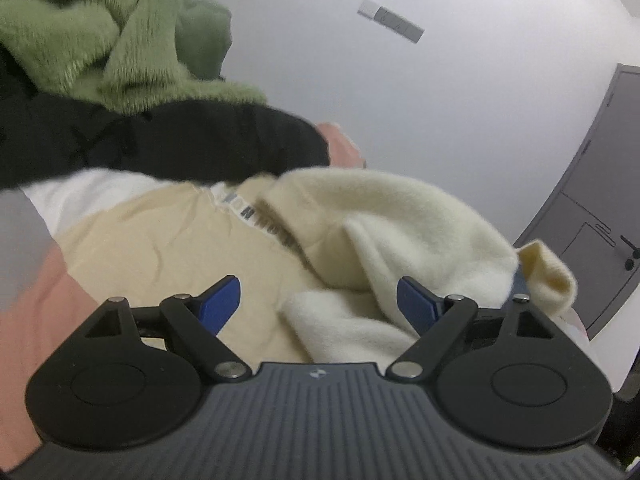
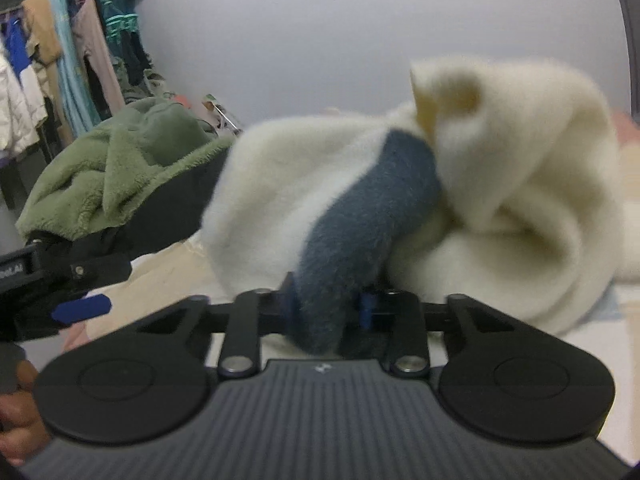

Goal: Fold large clothes
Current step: 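Reach the right gripper to the dark blue cuff and close on it, then lift the cuff with the right gripper while the left gripper approaches the sweater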

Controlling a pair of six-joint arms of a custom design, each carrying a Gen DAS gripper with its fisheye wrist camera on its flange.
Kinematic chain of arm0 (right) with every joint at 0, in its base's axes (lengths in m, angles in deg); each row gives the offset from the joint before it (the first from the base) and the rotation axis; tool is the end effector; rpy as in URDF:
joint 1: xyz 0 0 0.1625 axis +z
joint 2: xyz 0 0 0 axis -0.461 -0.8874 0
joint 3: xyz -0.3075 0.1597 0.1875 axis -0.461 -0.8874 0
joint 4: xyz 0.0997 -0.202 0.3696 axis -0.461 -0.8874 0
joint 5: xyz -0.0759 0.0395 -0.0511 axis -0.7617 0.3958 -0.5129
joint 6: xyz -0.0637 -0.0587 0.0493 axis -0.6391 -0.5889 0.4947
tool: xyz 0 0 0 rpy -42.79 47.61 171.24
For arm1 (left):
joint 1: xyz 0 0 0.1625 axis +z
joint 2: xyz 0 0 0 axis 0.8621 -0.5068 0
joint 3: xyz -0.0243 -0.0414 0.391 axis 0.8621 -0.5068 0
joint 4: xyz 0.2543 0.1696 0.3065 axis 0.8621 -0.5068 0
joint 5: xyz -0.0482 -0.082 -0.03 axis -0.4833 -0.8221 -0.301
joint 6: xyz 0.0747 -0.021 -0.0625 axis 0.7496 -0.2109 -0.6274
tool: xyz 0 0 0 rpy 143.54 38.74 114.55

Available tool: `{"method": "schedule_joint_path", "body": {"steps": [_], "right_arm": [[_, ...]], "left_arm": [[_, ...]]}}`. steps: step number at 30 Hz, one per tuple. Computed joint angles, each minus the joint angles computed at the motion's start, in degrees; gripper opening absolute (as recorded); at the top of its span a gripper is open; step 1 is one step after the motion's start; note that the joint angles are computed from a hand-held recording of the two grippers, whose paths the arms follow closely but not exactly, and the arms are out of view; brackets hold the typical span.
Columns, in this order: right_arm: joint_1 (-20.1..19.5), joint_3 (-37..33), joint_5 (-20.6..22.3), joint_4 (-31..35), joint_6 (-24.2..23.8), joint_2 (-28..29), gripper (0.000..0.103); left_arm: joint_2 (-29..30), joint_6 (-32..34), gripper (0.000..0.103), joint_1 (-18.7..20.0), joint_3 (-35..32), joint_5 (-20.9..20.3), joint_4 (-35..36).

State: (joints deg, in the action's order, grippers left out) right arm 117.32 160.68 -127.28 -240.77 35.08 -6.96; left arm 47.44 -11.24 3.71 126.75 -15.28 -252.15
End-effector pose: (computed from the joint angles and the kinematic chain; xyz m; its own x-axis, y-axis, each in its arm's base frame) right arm 0.1278 -0.7862 0.1670 -0.8398 -0.2748 0.4682 -0.5416 0.4849 -0.6867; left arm -0.1676 -0.7515 0.1603 -0.9497 -0.0352 -0.3112 0.2644 0.4426 -0.8568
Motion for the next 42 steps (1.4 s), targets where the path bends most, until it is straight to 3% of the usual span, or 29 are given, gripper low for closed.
{"method": "schedule_joint_path", "body": {"steps": [6,10,17,22,29,33,39,42], "right_arm": [[0.7,8.6,3.8,-5.9,-5.9,-6.4,0.023],[1.3,14.6,4.1,-9.7,-8.2,-10.8,0.022],[1.1,24.4,5.0,-16.3,-7.4,-19.1,0.019],[0.2,29.8,7.3,-22.7,-7.2,-23.9,0.015],[-2.6,33.7,3.8,-24.1,-3.4,-27.5,0.015],[-3.2,32.0,-1.1,-25.6,-0.1,-26.4,0.015],[-3.1,26.7,-11.0,-23.9,3.2,-21.9,0.016],[-3.0,25.5,-12.8,-22.0,5.0,-20.8,0.019]], "left_arm": [[-5.6,1.8,0.089,-3.9,8.6,1.2,-2.9],[-9.3,4.8,0.089,-7.2,15.8,4.6,-5.5],[-12.1,-0.2,0.089,-10.6,20.3,6.8,-1.9],[-12.6,0.3,0.089,-12.5,22.8,8.5,-2.7],[-9.4,4.4,0.09,-12.5,20.0,12.2,-5.5],[-4.0,13.6,0.09,-11.3,14.5,15.6,-10.5],[-2.3,10.8,0.09,-9.0,12.7,12.1,-7.0],[-2.1,10.6,0.09,-8.3,12.5,10.0,-5.5]]}}
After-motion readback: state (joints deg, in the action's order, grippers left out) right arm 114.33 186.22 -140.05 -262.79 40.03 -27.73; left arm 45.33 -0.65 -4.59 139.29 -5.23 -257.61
